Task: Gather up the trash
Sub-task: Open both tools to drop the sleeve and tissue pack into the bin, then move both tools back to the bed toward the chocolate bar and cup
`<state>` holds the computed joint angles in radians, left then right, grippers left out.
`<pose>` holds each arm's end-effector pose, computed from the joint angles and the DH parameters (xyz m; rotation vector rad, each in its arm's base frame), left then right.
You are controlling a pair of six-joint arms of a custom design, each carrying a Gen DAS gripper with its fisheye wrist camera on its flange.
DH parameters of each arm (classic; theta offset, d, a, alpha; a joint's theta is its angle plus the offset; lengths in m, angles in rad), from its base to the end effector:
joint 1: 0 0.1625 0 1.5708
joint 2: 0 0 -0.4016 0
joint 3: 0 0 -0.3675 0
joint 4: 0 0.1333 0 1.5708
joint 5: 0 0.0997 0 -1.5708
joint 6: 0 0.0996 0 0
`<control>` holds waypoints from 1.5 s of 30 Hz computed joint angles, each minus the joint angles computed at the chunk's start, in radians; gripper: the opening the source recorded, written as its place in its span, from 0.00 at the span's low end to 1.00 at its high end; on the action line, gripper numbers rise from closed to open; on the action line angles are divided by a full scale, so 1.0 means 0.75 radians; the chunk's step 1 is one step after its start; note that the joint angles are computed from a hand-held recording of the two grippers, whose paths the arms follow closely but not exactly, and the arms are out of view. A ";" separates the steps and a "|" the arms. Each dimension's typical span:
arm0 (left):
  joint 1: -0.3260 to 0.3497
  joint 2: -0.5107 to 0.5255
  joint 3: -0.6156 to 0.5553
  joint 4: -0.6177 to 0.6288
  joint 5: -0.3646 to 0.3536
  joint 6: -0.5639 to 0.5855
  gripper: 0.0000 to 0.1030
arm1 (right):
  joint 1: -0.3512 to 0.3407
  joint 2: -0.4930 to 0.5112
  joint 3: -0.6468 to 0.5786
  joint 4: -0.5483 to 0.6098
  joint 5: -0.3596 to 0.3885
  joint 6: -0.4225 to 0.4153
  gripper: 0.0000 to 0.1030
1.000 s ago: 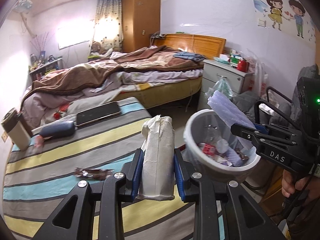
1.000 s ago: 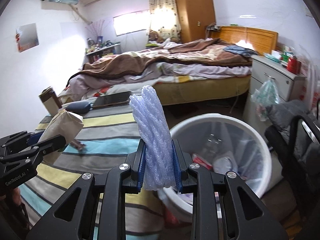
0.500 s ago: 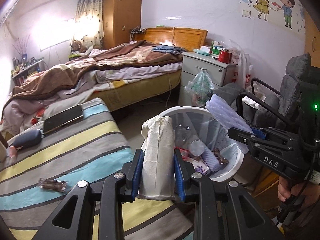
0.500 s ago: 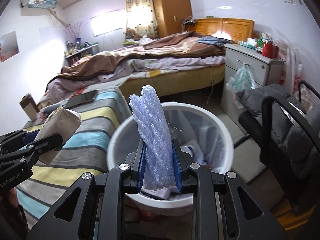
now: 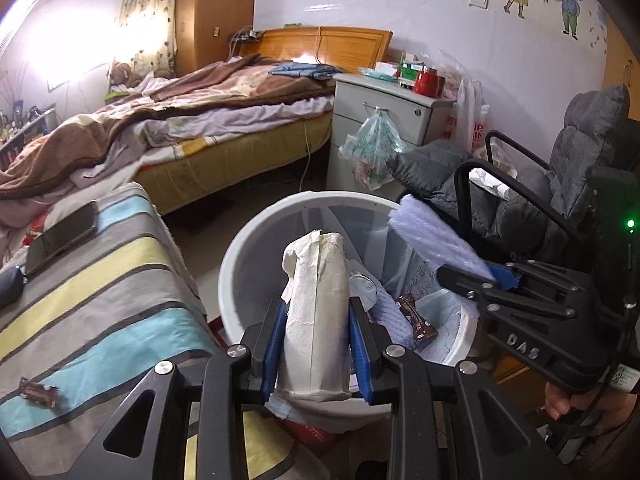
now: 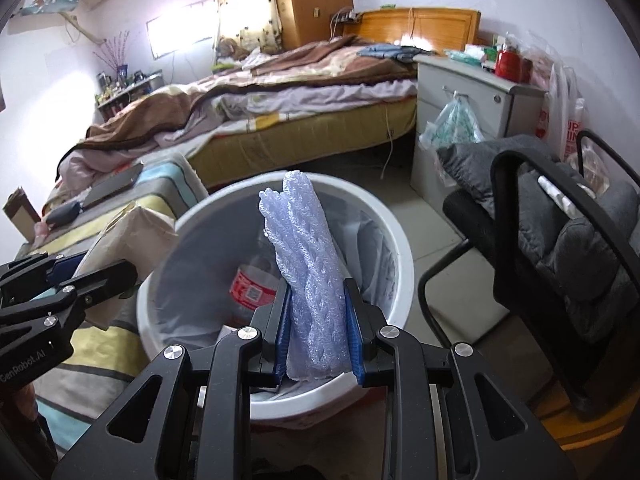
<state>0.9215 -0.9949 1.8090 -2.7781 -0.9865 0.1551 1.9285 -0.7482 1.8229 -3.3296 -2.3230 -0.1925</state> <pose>-0.2098 -0.5877 0.1936 0.8699 2.4407 -0.6898 0.2686 -0.5321 0.1192 0.3141 -2.3054 0.8926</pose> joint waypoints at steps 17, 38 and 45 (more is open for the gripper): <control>0.022 0.009 -0.018 0.006 0.001 -0.044 0.55 | -0.013 -0.004 -0.001 0.054 -0.012 0.037 0.45; -0.050 -0.307 0.249 -0.146 0.217 -0.058 0.55 | 0.097 0.048 -0.019 -0.054 0.056 -0.010 0.45; -0.058 -0.438 0.331 -0.169 0.295 -0.074 0.55 | 0.141 0.093 -0.040 -0.098 0.096 -0.044 0.45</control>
